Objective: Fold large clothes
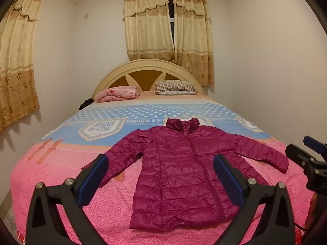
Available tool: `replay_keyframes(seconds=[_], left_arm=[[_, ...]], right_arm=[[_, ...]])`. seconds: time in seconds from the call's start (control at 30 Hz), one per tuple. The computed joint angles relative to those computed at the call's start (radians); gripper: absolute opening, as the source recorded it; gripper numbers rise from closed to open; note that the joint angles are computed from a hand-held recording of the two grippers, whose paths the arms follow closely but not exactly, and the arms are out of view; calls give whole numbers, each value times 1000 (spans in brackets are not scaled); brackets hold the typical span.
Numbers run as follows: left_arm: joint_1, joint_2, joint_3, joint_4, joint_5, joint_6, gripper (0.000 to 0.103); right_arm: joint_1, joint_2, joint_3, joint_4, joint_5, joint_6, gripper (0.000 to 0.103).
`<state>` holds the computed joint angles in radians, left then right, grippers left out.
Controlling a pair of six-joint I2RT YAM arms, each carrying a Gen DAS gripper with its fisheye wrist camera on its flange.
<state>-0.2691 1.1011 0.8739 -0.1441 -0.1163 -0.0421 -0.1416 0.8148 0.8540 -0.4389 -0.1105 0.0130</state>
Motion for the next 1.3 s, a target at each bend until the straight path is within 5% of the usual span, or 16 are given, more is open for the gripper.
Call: replay_keyframes(seconds=[1.3], left_arm=[[9, 21, -5, 10, 14, 7, 103]], right_arm=[[30, 24, -29, 25, 22, 11, 102]])
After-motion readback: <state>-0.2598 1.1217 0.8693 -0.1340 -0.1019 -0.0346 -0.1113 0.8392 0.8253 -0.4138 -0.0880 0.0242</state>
